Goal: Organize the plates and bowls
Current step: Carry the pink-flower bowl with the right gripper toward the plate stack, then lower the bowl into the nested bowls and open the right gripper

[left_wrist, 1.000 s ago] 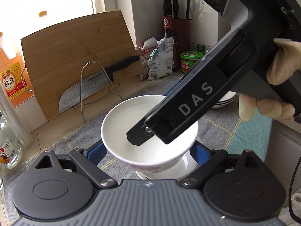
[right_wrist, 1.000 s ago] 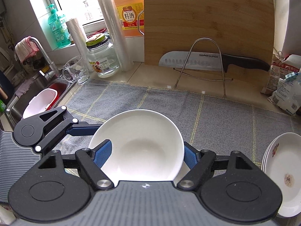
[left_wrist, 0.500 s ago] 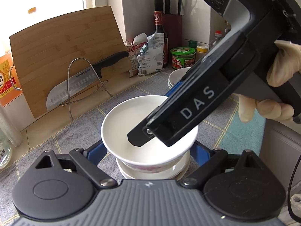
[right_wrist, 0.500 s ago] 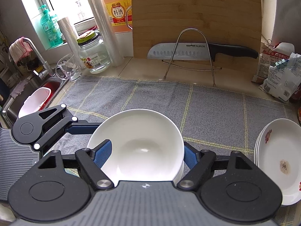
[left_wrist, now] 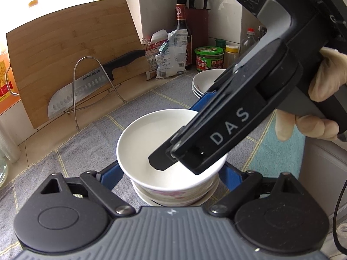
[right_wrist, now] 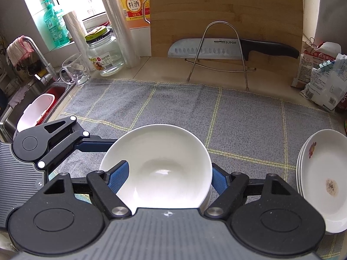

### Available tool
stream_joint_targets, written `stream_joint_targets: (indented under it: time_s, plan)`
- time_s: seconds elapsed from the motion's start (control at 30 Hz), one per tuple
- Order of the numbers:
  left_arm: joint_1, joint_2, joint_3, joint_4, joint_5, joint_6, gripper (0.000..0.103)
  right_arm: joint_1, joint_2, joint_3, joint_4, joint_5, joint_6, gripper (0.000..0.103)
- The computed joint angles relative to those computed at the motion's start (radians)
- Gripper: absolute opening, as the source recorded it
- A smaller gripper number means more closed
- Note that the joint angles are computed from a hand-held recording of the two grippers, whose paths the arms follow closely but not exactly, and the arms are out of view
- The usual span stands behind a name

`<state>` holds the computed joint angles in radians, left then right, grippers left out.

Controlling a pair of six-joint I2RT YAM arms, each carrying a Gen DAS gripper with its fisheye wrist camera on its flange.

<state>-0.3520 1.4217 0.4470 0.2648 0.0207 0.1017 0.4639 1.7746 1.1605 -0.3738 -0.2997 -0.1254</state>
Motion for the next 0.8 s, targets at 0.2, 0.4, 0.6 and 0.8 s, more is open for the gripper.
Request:
stream_joint_targets:
  time_s: [0.2, 0.4, 0.6, 0.8]
  plan:
    - [0.004, 0.024, 0.011, 0.000, 0.008, 0.004, 0.094, 0.003, 0.014, 0.007, -0.002, 0.004, -0.004, 0.084]
    - [0.014, 0.031, 0.013, 0.004, 0.028, 0.006, 0.094, 0.003, 0.024, 0.007, 0.003, 0.013, -0.005, 0.084]
    - [0.027, 0.036, 0.013, 0.006, 0.050, 0.011, 0.094, 0.003, 0.026, 0.000, 0.017, 0.017, -0.007, 0.084]
    - [0.042, 0.045, 0.024, -0.011, 0.084, 0.002, 0.094, 0.003, 0.027, -0.004, 0.028, 0.018, -0.006, 0.084]
